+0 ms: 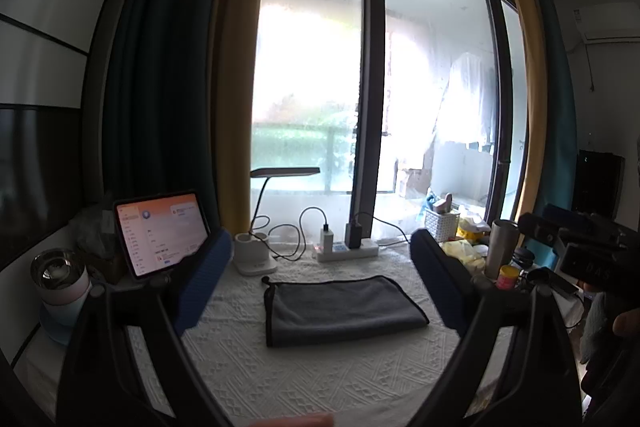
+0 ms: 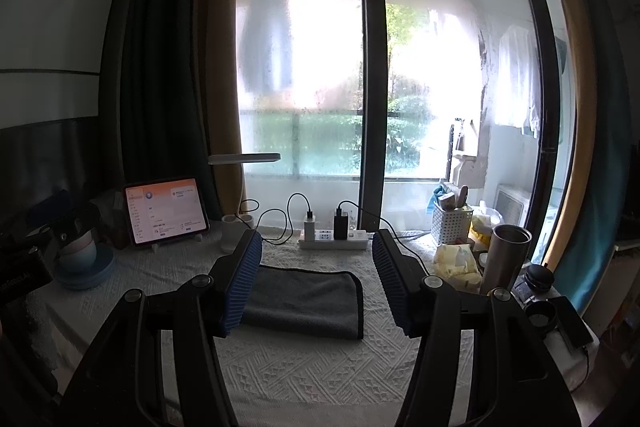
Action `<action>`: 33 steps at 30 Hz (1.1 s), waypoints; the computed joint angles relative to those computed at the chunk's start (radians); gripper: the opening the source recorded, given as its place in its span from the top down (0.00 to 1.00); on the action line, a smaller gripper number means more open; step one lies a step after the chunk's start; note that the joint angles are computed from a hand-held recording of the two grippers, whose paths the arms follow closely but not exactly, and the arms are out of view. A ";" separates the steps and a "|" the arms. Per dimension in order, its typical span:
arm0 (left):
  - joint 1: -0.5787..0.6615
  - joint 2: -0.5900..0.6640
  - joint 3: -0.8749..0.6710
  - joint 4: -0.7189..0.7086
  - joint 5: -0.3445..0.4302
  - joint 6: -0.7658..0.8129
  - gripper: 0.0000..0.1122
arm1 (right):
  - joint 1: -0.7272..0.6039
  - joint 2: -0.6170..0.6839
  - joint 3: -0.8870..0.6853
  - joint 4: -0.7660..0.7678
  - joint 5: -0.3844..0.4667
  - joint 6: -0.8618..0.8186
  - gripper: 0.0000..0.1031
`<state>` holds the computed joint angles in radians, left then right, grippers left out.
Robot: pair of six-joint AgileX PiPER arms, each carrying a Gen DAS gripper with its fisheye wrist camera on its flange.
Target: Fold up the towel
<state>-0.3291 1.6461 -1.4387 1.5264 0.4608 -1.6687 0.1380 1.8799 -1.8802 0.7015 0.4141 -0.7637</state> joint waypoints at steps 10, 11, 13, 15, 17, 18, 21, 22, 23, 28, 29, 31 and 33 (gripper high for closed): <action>-0.002 -0.001 0.001 0.002 -0.003 -0.004 0.18 | 0.000 -0.002 0.004 -0.003 0.000 0.002 0.41; -0.004 -0.001 0.002 0.004 -0.002 -0.007 0.18 | 0.001 0.000 -0.001 -0.004 0.001 0.005 0.41; -0.007 0.000 0.002 0.005 0.000 -0.009 0.18 | 0.000 -0.002 0.003 -0.002 -0.001 0.002 0.41; -0.012 0.002 0.000 0.001 0.005 -0.007 0.18 | 0.001 0.002 -0.004 -0.009 0.002 0.010 0.41; -0.013 0.004 -0.002 -0.002 0.007 -0.004 0.18 | 0.000 -0.001 0.002 -0.004 0.000 0.003 0.41; -0.016 0.005 -0.004 -0.002 0.010 -0.005 0.18 | 0.000 -0.001 0.001 -0.001 0.000 0.001 0.41; -0.016 0.004 -0.003 -0.001 0.009 -0.005 0.18 | 0.000 0.003 -0.002 -0.011 0.002 0.011 0.41; -0.016 0.005 -0.004 -0.005 0.010 -0.002 0.18 | -0.001 0.000 0.006 -0.004 0.001 0.004 0.41; -0.016 0.006 -0.006 -0.011 0.010 0.004 0.18 | -0.001 0.001 0.003 -0.004 0.003 0.004 0.41; -0.014 0.007 -0.012 -0.024 0.007 0.017 0.18 | 0.000 0.002 0.004 -0.006 0.000 0.006 0.41; -0.015 0.009 -0.014 -0.027 0.008 0.020 0.18 | 0.000 0.003 0.002 -0.008 0.002 0.009 0.41; -0.018 0.008 -0.010 -0.017 0.010 0.006 0.18 | -0.001 -0.003 0.014 0.001 -0.003 -0.001 0.41; -0.021 0.007 -0.007 -0.004 0.012 -0.012 0.18 | -0.001 -0.001 0.012 0.002 -0.002 -0.002 0.41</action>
<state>-0.3499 1.6533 -1.4457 1.5227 0.4727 -1.6811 0.1368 1.8787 -1.8683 0.7031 0.4122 -0.7654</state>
